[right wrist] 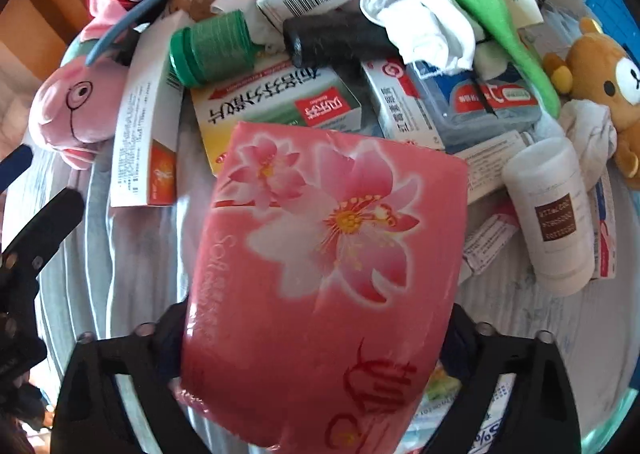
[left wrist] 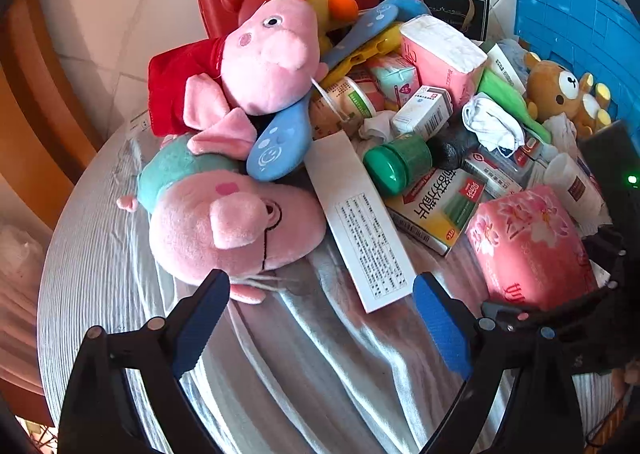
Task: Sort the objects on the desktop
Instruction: 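Grasp a long white box with the left tool while the right tool grasps the pink tissue pack, then carry the white box and pink tissue pack into the blue crate and release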
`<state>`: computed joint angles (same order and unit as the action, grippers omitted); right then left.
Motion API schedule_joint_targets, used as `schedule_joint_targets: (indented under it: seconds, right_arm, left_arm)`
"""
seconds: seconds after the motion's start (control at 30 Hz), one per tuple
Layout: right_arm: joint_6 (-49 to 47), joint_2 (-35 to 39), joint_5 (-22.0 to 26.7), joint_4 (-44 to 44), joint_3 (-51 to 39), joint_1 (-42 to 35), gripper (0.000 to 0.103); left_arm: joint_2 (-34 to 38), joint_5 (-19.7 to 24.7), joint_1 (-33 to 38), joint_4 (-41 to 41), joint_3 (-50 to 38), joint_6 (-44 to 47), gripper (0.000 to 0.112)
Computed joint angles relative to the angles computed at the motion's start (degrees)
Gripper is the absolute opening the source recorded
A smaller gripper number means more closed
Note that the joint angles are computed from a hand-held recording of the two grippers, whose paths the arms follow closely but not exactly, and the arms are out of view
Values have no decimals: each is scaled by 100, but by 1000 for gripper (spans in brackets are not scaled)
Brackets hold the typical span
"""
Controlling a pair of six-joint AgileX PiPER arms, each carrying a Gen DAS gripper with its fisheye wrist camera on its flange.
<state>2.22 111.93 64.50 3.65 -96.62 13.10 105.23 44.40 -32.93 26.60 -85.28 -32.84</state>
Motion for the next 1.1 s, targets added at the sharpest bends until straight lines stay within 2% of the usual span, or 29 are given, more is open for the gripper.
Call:
schedule_joint_targets:
  seconds: [0.1,0.2,0.37,0.4,0.43,0.47,0.53,0.63,0.73,0.87,0.97,1.03,1.1]
  right_arm:
    - [-151,-162,-100,227,122,-228,87]
    - [-231,-132,-102,231,149,-425,87]
    - [-403,-146,-230,331,322,-500,87]
    - [-415,-131,-262,330,340,-497,87]
    - [-430,-113,-292,328,350,-491,87]
    - [-442,-96,-301,333,346,-488,87]
    - [-466,-75,-317,373,340,-500,87]
    - [-452,-40,-363,359,348,-510,87]
    - [-460,-8,-468,388,375,-501,86]
    - [-618,-257,-682,673,529,-532,84]
    - [-607,-589,-860,664,546,-488,84]
    - [-562,-825,-943,731,511,-516,84]
    - [-474,-1112,-1015,722,471,-567,84]
  left_arm:
    - [475,166,-97,124,-524,-109,94]
    - [918,273,-49,-146,-980,-62,83]
    - [1313,414,-163,189,-1284,-442,79]
    - [1428,496,-141,37,-1436,-287,68]
    - [1562,616,-72,-345,-1629,-13,49]
    - [1565,554,3,-608,-1635,33,47]
    - [1609,583,40,-742,-1687,164,47]
    - [1643,283,245,-905,-1585,326,45]
    - [1652,174,400,-1088,-1602,644,43]
    - [1009,-377,347,-876,-939,703,42]
    - [556,-631,319,-888,-641,874,42]
    - [318,-679,192,-770,-591,929,42]
    - [225,-507,-26,-760,-946,998,42]
